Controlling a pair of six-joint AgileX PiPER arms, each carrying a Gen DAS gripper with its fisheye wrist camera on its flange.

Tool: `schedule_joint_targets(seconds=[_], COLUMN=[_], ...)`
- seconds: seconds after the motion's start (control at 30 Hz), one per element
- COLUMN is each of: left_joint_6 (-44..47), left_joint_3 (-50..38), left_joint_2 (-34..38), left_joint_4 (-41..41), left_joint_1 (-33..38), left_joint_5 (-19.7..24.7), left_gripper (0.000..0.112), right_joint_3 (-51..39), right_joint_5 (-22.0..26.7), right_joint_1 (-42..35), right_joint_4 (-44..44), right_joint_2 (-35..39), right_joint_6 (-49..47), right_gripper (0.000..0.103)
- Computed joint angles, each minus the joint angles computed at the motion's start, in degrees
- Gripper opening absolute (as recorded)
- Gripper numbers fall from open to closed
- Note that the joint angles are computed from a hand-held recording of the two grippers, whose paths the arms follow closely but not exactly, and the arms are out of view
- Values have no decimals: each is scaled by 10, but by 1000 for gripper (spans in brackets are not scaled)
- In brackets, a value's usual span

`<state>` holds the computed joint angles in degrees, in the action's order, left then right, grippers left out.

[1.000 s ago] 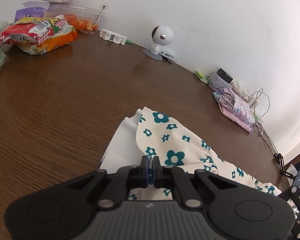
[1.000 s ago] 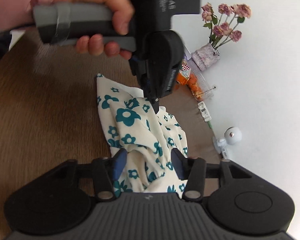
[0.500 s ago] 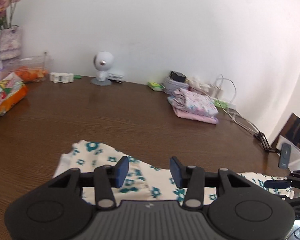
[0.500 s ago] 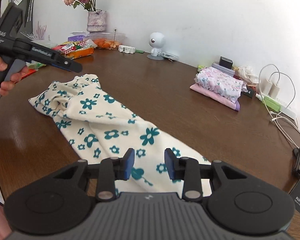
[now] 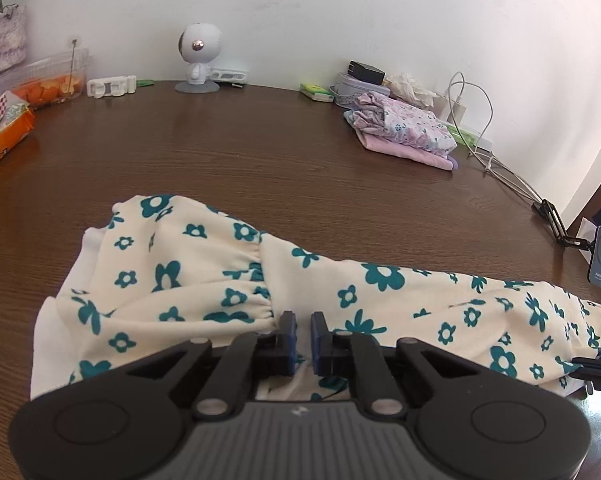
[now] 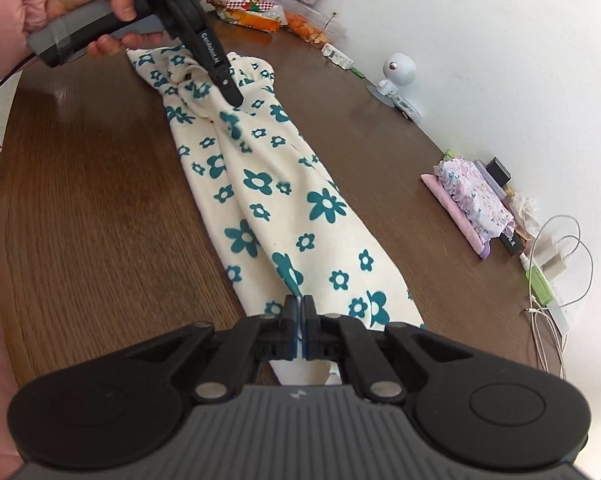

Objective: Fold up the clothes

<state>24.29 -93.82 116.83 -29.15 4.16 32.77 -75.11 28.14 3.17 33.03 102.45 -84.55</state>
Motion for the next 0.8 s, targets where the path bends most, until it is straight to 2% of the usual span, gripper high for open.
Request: schedule_joint_targets(seconds=[0.07, 0.1, 0.17, 0.2, 0.23, 0.27, 0.3, 0.33, 0.37, 0.4, 0.47, 0.5, 0.53, 0.67, 0.77, 0.8], left_joint_6=[1, 4, 2, 7, 22, 43, 66, 78, 74, 67, 86, 76, 62, -8, -23, -15], left_joint_3=[-4, -5, -6, -5, 5, 21, 36, 51, 58, 63, 65, 63, 59, 25, -10, -14], left_joint_2=[3, 4, 5, 2, -7, -19, -32, -46, -55, -64, -71, -71, -72, -49, -15, -10], left_joint_4=[-2, -3, -1, -8, -26, -48, -71, -81, -72, -60, -72, -62, -49, 26, 40, 32], left_joint_1=[2, 1, 0, 1, 2, 3, 3, 1, -3, -8, -9, -11, -13, -17, -4, 0], left_joint_5=[-1, -2, -3, -2, -8, -19, -29, -42, -50, -58, -50, -45, -40, -15, 13, 16], left_gripper=[6, 6, 6, 7, 10, 20, 36, 43, 47, 47, 47, 47, 46, 44, 38, 33], right_joint_3=[12, 31, 37, 31, 25, 17, 9, 1, -15, -31, -55, -76, -103, -209, -255, -266], right_joint_5=[-12, -36, -35, -18, -2, 15, 32, 48, 65, 78, 64, 54, 49, 35, 71, 86], right_joint_1=[-1, 1, -1, -10, -19, -26, -33, -37, -30, -22, 18, 41, 64, 133, 143, 143], right_joint_4=[-18, 2, 21, 54, 89, 140, 187, 229, 250, 268, 259, 232, 192, 26, -37, -48], right_joint_2=[3, 1, -6, -8, -9, -11, -12, -12, -4, 5, 27, 46, 68, 149, 171, 176], right_joint_6=[-4, -34, -46, -58, -71, -93, -110, -122, -124, -126, -134, -124, -98, 41, 108, 121], right_gripper=[1, 1, 1, 2, 5, 8, 22, 38, 41, 41, 39, 32, 22, 16, 1, 1])
